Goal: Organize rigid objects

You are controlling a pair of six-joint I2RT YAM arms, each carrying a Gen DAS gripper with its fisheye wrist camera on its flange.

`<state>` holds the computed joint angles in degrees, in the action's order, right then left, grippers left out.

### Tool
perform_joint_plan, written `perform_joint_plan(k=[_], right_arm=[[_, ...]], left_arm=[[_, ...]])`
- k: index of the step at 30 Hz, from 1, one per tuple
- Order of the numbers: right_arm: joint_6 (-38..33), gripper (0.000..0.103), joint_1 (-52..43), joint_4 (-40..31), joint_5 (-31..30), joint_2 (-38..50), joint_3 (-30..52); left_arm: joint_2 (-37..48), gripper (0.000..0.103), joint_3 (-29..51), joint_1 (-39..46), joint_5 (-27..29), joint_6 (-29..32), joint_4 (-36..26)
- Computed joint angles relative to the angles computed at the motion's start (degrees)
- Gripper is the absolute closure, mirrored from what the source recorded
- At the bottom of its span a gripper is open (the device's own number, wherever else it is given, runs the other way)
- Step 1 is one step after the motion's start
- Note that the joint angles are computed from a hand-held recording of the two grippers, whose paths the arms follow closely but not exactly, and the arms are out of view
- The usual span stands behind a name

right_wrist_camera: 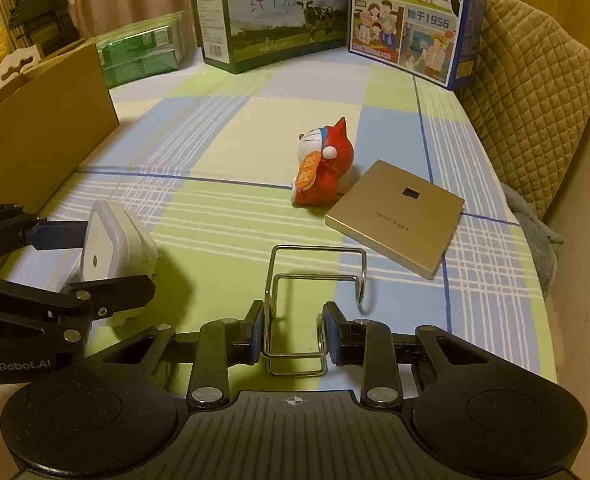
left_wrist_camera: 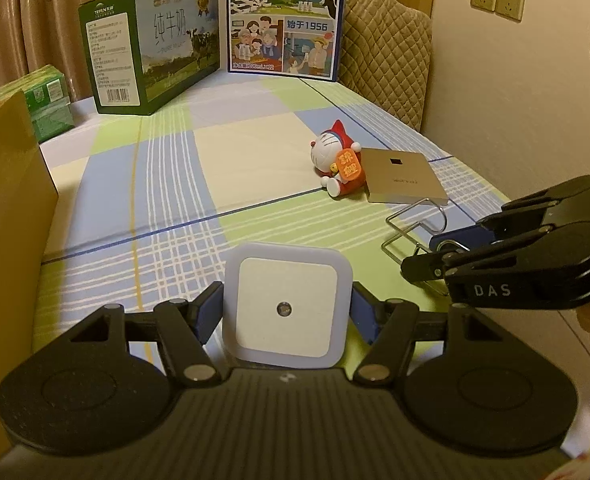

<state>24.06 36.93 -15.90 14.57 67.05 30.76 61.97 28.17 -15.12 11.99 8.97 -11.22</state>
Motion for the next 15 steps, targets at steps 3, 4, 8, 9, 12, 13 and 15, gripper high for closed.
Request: perform_joint_plan(k=[3, 4, 8, 9, 12, 13, 15], right_arm=[[-0.11, 0.076, 0.76, -0.26, 1.18, -1.02, -0.15], [0.05, 0.076, 1.0, -0.25, 1.55, -1.34, -0.29], [0.95, 0.076, 1.91, -1.08, 2.77, -3.23, -0.47], [1.12, 0.076, 2.29, -1.39, 3.15, -3.57, -0.45], [2.45, 0.076, 3.37, -2.48, 4.09, -4.6, -0.34], [3.12, 0.076, 4.04, -2.95, 4.65, -5.25, -0.31], [4.67, 0.076, 5.95, -4.1, 6.21, -6.38, -0.02]], left_arm=[[-1.17, 0.041, -0.1, -0.04, -0.12, 0.03, -1.11], [-1.7, 0.041, -0.16, -0.06, -0.21, -0.06, -1.54], [-4.19, 0.041, -0.21, -0.25, -0.42, -0.48, -3.83], [-4.89, 0.041, -0.19, -0.37, -0.51, -0.53, -4.54], [-6.77, 0.041, -0.15, -0.57, -0.76, -0.55, -6.35], [-7.75, 0.041, -0.12, -0.8, -0.93, -0.7, -7.27], [-9.71, 0.041, 0.21, -0.98, -1.19, -0.92, -9.39]])
